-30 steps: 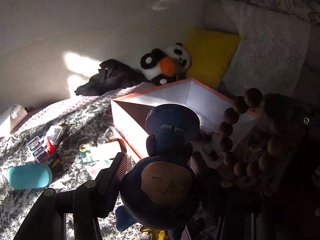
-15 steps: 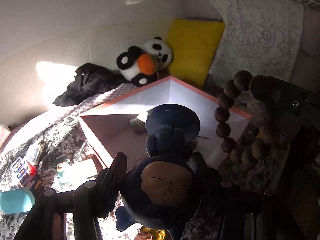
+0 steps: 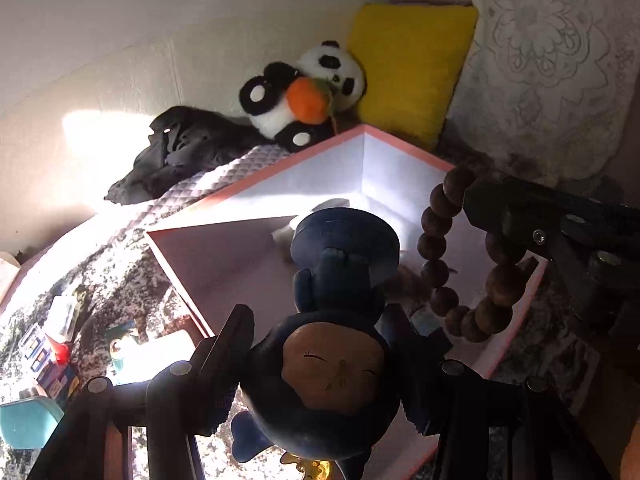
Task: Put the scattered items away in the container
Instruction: 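Open left tool over the box while right tool releases the bracelet inside, then move both open tools back over the bed toward the white bottle and pouch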
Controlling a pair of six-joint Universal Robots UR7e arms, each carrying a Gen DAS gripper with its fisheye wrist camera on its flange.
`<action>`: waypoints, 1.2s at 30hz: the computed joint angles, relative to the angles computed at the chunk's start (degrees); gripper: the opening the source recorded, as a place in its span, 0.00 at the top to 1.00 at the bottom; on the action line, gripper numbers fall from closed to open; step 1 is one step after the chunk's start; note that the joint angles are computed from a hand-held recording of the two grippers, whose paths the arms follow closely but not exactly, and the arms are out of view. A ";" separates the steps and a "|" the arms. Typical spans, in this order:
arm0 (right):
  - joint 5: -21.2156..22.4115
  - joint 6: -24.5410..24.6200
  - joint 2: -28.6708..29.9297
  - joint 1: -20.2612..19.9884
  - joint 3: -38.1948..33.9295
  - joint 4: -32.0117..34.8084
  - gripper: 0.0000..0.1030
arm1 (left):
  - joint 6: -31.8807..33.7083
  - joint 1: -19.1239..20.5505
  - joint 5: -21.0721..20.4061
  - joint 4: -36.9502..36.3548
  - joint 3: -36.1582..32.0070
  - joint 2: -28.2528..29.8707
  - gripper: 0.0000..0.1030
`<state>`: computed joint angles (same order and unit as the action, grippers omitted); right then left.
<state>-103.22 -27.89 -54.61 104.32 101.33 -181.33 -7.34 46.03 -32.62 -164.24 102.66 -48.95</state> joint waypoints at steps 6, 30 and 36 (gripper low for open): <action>0.02 0.47 3.23 -0.88 -4.06 2.11 0.81 | 2.60 1.68 -0.12 -0.08 -3.54 2.26 0.45; -1.01 0.26 2.62 -0.83 -1.20 -6.87 0.18 | -5.19 -0.63 5.88 3.27 4.70 -6.93 0.20; 0.96 -2.47 2.51 2.45 2.20 -7.34 0.18 | -18.74 -0.30 9.66 12.40 15.92 -19.58 0.20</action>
